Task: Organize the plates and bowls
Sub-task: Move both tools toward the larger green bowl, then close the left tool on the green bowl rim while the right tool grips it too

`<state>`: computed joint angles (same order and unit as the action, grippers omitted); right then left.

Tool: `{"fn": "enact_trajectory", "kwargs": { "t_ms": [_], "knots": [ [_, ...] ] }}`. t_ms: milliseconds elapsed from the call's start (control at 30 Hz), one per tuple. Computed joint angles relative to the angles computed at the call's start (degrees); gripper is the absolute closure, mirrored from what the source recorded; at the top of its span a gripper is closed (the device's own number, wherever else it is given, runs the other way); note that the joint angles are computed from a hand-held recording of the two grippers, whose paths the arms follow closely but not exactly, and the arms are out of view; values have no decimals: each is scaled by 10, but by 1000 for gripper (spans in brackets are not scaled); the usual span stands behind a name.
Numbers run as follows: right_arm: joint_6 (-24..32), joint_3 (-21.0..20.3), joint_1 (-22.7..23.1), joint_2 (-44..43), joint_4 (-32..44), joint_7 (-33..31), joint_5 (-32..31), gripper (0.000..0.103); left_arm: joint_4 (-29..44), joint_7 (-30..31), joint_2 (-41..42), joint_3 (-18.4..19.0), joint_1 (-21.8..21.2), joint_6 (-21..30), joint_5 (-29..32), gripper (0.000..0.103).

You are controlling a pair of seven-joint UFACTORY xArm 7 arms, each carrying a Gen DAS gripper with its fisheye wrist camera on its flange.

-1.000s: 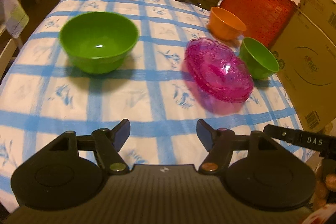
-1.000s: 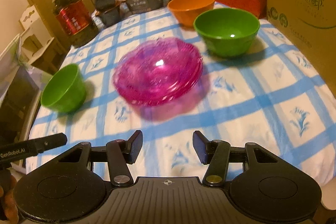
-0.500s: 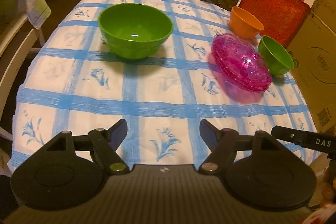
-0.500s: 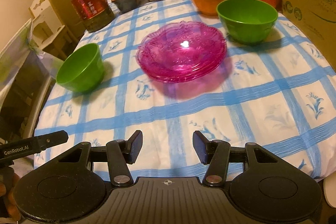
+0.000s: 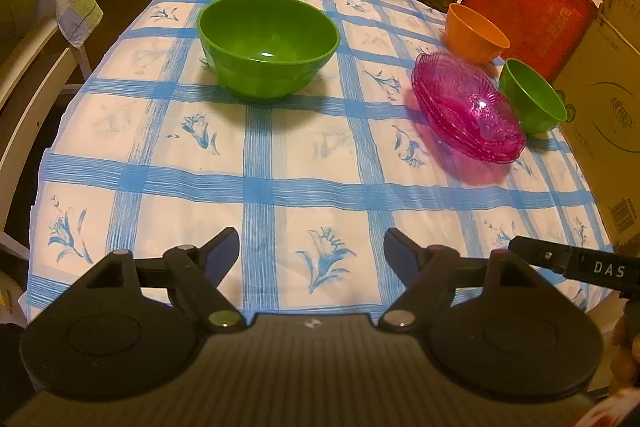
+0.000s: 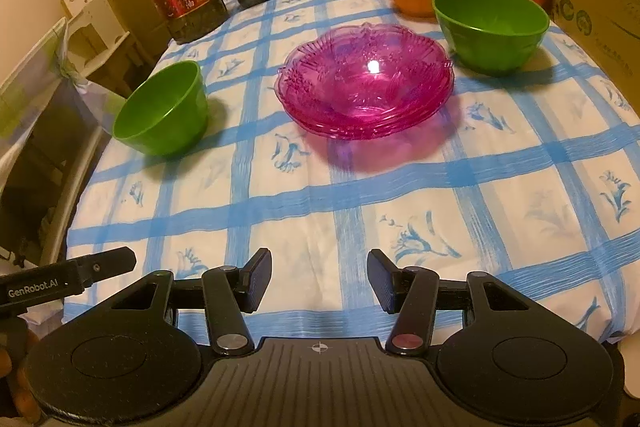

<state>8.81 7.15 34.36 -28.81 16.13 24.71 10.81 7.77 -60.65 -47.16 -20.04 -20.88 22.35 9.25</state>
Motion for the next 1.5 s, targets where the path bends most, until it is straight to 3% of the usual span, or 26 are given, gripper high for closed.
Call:
{"fn": "enact_trajectory", "kwargs": {
  "t_ms": [433,633,867,1067,1200,1300,1500],
  "knots": [
    [-6,-6,-22,-3,-6,3,-5,50,23,12,34,0,10,-26,5,25],
    [4,-1,-73,-30,-10,15,-25,50,75,28,109,-13,39,-79,22,25],
    [8,-33,-134,-38,-3,-2,-42,50,188,34,248,-59,109,-131,79,25],
    [-9,-79,-168,-1,29,-58,-40,50,317,-1,385,-83,149,-139,179,25],
    [-28,-123,-166,48,65,-111,-16,50,412,-36,477,-70,141,-126,271,26],
    [-43,-173,-135,91,98,-164,29,50,486,-39,549,-46,115,-121,308,27],
    [-51,-288,-39,177,182,-312,162,50,633,42,676,-6,62,-85,294,35]
  ]
}}
